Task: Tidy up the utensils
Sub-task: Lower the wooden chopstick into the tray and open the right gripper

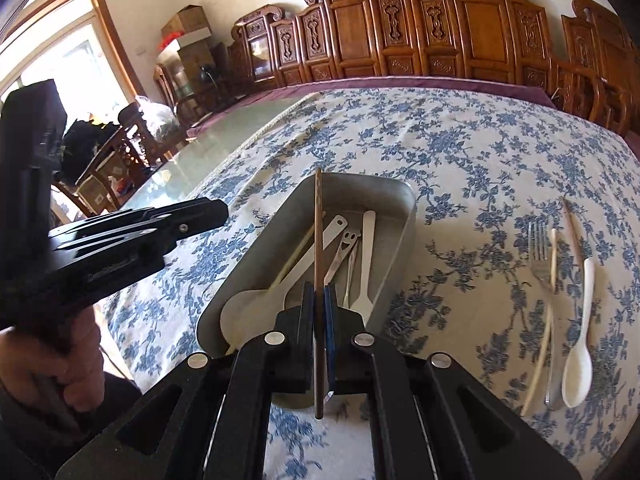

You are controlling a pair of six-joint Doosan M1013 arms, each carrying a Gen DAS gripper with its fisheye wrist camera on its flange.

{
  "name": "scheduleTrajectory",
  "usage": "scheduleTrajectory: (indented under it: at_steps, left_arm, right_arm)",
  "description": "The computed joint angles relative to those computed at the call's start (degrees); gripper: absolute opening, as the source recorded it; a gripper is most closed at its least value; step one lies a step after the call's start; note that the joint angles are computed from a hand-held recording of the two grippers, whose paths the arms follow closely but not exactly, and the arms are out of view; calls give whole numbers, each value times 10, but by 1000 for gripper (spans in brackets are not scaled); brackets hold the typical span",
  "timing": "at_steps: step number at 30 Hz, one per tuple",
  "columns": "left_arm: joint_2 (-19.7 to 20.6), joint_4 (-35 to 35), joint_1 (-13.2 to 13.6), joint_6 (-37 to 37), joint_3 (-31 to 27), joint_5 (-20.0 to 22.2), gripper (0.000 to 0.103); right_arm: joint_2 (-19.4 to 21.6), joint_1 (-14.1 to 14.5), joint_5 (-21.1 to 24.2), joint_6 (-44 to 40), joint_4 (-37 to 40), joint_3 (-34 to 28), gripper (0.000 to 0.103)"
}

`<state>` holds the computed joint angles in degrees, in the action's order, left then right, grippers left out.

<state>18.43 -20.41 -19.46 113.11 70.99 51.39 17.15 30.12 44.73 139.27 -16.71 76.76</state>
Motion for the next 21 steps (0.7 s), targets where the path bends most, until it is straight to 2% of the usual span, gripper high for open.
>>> scheduleTrajectory:
  at_steps: [7, 15, 21]
  left_arm:
    - [0, 5, -1, -2, 1, -2, 15]
    - [0, 4, -2, 1, 3, -1, 15]
    - [0, 1, -3, 2, 3, 0, 15]
  right_arm:
    - [16, 0, 9, 2, 6, -7, 6]
    - [8, -1, -46, -17, 26, 11, 10]
    - [-6, -2, -49, -2, 9, 24, 10]
